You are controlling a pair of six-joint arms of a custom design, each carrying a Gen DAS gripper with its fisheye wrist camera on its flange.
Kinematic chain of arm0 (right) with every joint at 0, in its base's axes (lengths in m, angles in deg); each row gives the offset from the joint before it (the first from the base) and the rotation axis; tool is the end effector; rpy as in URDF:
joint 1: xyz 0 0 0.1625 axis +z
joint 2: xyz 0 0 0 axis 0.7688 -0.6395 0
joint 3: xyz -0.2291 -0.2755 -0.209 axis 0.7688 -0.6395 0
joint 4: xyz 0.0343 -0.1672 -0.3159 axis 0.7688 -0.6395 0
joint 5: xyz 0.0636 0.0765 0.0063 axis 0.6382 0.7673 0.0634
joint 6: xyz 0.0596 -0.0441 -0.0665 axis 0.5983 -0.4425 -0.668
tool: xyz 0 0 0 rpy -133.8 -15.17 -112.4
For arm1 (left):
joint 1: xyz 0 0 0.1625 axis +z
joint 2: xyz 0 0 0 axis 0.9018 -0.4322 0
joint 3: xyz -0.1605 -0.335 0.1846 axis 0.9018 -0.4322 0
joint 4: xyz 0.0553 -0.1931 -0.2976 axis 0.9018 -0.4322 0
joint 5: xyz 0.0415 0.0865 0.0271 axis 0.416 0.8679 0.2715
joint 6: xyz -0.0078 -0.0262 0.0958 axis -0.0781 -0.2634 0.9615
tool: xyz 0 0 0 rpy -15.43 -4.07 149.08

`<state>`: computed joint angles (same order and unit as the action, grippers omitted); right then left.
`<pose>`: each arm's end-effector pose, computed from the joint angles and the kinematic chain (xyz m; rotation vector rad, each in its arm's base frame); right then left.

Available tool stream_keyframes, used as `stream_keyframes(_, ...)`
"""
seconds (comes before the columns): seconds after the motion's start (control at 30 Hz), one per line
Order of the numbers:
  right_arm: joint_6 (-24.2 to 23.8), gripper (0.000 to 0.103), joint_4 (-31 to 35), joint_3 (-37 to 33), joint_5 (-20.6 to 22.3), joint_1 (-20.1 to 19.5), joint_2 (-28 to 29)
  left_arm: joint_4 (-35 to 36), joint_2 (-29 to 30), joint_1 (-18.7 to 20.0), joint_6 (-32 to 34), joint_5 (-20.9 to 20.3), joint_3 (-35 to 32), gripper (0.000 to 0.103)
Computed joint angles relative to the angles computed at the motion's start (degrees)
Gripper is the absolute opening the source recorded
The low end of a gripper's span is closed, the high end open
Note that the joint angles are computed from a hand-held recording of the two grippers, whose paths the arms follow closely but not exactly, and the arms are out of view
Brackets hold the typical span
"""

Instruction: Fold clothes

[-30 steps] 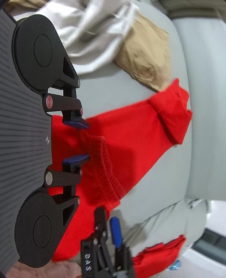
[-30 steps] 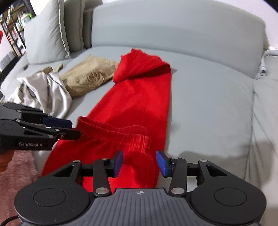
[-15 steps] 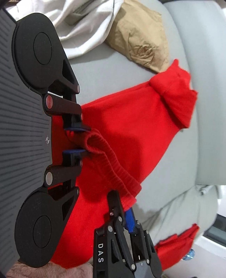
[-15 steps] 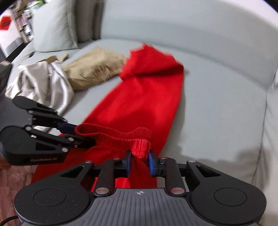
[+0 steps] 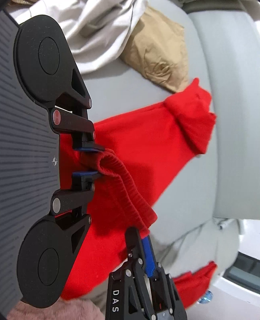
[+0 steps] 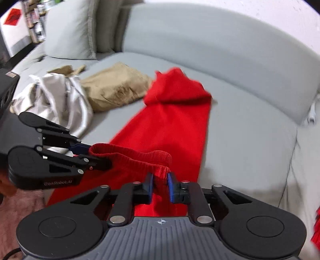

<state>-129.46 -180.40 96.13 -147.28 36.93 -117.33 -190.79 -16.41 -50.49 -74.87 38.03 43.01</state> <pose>0.0892 -0.3641 0.2602 1.3655 -2.3805 0.1551 -0.2927 -0.2765 -0.0056 0.1444 2.3858 -0.7272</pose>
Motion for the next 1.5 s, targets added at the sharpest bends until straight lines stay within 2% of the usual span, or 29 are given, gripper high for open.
stream_keyframes(0.1,-1.07,0.012,-0.98,0.89,1.25,0.52,-1.42,2.95,-1.46,-0.91,0.02,1.16,-0.69,0.018)
stream_keyframes(0.2,-1.62,0.012,1.29,-0.89,4.59,1.77,-3.34,6.72,-5.52,-2.04,-0.90,3.77,-0.90,0.018)
stream_keyframes(0.27,-1.50,0.012,1.76,-2.40,6.41,2.55,-3.11,7.59,-7.44,-1.56,-0.37,5.48,-1.12,0.018)
stream_keyframes(0.33,-0.95,0.012,0.24,-3.91,6.81,3.15,-0.52,7.48,-8.25,0.81,2.44,7.28,-2.05,0.018)
stream_keyframes(0.4,0.85,0.012,-1.51,-5.66,5.90,3.09,3.88,6.69,-7.08,3.50,5.05,7.31,-3.06,0.018)
stream_keyframes(0.5,3.85,0.013,-3.98,-7.59,3.16,2.58,10.39,3.82,-3.72,8.86,8.29,5.11,-4.67,0.021)
stream_keyframes(0.57,4.69,0.014,-6.21,-7.77,0.80,2.51,13.66,4.72,-1.53,11.38,7.55,3.57,-6.17,0.034)
stream_keyframes(0.6,5.13,0.019,-7.51,-7.85,-0.53,2.51,15.37,7.62,-0.18,12.74,5.61,2.85,-7.73,0.039)
stream_keyframes(0.63,5.63,0.028,-10.44,-7.44,-2.86,2.69,17.47,8.43,0.75,13.52,4.22,2.61,-8.27,0.043)
stream_keyframes(0.67,6.06,0.032,-13.12,-7.12,-4.99,2.86,19.45,8.03,0.89,13.49,3.40,2.89,-8.01,0.045)
stream_keyframes(0.73,6.10,0.037,-15.49,-6.41,-5.76,2.87,19.92,7.87,-0.45,12.46,-1.43,4.02,-6.75,0.046)
stream_keyframes(0.83,6.07,0.049,-13.36,-5.66,-1.53,1.77,14.64,11.24,-4.71,7.79,-8.71,7.60,-3.57,0.051)
stream_keyframes(0.87,5.91,0.050,-12.52,-5.38,0.44,1.17,12.00,15.20,-6.47,5.90,-11.99,8.65,-3.08,0.052)
stream_keyframes(0.97,6.04,0.057,-10.90,-4.96,3.57,-0.43,6.93,20.84,-10.64,1.89,-19.01,8.16,-1.16,0.053)
stream_keyframes(1.03,6.52,0.057,-6.66,-4.91,5.50,-2.42,1.84,20.02,-13.57,-2.46,-23.22,3.80,2.10,0.053)
stream_keyframes(1.07,6.66,0.057,-3.34,-5.06,6.10,-3.42,-0.59,19.01,-14.00,-2.69,-22.86,2.84,2.62,0.053)
stream_keyframes(1.1,6.65,0.057,0.30,-5.29,6.51,-4.41,-2.67,15.60,-13.48,-4.79,-21.86,-0.52,4.15,0.052)
stream_keyframes(1.17,6.86,0.057,5.01,-5.17,6.66,-5.96,-5.22,14.09,-12.60,-5.78,-21.18,-3.12,4.44,0.052)
stream_keyframes(1.23,7.91,0.057,7.68,-4.65,6.28,-6.92,-6.35,10.81,-9.21,-7.01,-20.52,-7.11,4.37,0.053)
stream_keyframes(1.33,8.53,0.056,11.92,-3.65,4.32,-7.58,-7.30,10.15,-5.36,-7.30,-20.82,-9.51,2.99,0.052)
stream_keyframes(1.43,3.58,0.057,10.03,-0.24,0.47,-7.11,-8.84,12.94,-1.85,-7.86,-20.82,-10.46,0.71,0.053)
stream_keyframes(1.5,0.08,0.057,8.24,1.72,-1.02,-7.06,-9.87,13.18,-1.80,-7.71,-21.37,-10.69,0.65,0.054)
